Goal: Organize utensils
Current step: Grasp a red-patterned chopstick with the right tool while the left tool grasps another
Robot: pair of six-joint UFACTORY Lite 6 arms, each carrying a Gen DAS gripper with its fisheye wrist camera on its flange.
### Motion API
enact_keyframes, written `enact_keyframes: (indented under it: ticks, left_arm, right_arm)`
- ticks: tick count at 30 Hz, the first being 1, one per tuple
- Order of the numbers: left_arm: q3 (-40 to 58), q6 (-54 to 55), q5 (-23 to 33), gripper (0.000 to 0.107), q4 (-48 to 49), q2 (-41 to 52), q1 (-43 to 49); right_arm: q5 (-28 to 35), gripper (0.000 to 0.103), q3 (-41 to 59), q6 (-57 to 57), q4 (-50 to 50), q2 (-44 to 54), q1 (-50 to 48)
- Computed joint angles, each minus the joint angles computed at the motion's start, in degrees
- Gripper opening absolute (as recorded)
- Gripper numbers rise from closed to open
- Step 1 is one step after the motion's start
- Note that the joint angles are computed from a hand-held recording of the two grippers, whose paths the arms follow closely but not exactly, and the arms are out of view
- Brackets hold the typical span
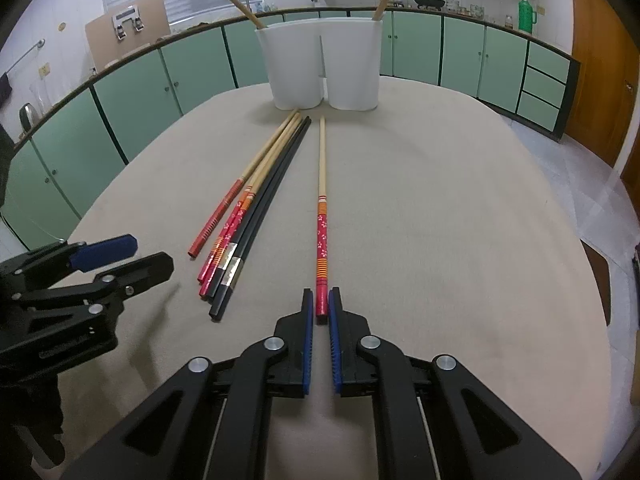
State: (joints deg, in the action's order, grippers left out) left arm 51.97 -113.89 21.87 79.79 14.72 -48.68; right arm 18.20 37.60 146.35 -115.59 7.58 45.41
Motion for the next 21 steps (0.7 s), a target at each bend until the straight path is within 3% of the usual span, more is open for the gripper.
enact_keyframes:
  ticks: [10,13,15,17,21]
  left_arm:
    - [6.15,2.98,0.54,0.047,-1.28,6.87,1.29]
    - [6.56,2.35,0.52,0.035,-0.53,7.15,1.1]
    - [6.73,1.82,0.38,0.016,0.23,7.38,0.95]
    - [6.7,1.06,-0.38,0.007,1.12,7.41,0.99]
    - [6.08,0.56,0.14,0.005,0.75,6.73,0.74]
  right_arm:
    - [-0.17,0.008,-0.09,0.55,-0.35,-0.17,-0.08]
    - [-0.46,0.008,-0.25,1.65,-1.45,-0.3,-0.38]
    - [-0.8,0.008,-0.38,2.72,-2.63,-0.42,-0.73]
    - [-1.02,0.008,-0.54,3.96,-3.8,-0.55,-0.93]
    - [-1.72,0.006,-0.73,4.76,-4.82,-0.98,-1.62]
